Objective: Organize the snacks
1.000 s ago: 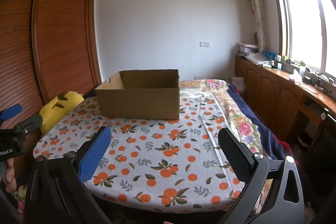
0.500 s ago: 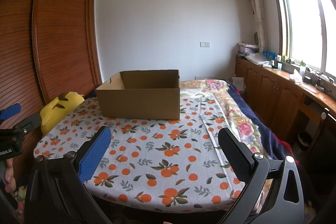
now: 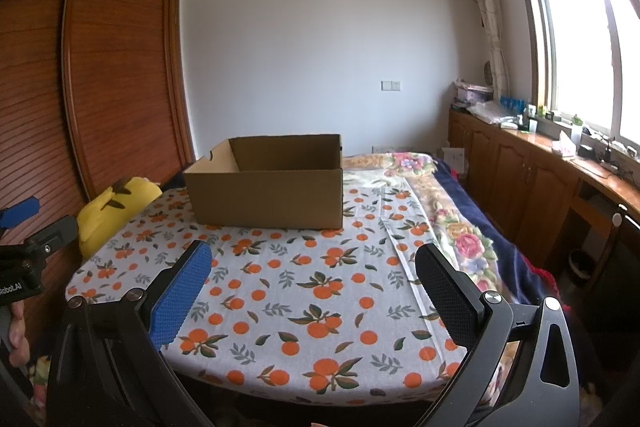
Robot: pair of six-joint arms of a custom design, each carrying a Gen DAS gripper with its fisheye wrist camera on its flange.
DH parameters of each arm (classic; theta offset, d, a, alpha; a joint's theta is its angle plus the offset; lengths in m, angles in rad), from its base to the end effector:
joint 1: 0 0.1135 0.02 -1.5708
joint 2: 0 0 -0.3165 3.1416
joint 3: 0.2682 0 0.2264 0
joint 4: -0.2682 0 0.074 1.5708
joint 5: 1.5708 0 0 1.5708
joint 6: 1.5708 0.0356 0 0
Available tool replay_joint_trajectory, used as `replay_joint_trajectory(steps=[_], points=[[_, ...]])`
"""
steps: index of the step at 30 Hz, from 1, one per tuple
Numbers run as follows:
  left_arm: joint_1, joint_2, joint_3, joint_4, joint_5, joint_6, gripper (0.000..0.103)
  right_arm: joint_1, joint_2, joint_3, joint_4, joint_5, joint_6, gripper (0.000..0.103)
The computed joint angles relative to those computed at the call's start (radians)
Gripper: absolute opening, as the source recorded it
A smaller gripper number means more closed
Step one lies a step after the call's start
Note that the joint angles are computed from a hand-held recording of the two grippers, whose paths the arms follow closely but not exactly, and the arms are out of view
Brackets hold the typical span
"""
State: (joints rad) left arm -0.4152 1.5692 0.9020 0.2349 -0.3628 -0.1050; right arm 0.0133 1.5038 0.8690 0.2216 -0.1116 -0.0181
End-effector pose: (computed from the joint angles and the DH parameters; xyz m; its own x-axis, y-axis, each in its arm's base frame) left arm 0.3030 -0.1197 0.2971 -0.3899 0.0648 -0.9186 0.0416 0.9977 0.0527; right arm 0.3103 0.0081 0.3042 -0.3994 -0.0233 -0.9165 -0.1224 0.9921 0.0281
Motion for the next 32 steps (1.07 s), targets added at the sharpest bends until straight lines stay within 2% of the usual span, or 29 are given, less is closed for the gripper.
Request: replay_joint_trajectory(steps=[32], points=[[-0.001, -0.008, -0.001, 0.002, -0.005, 0.002, 0.103, 0.006, 0.0, -0.004, 0.009, 0.007, 0.009, 0.103]])
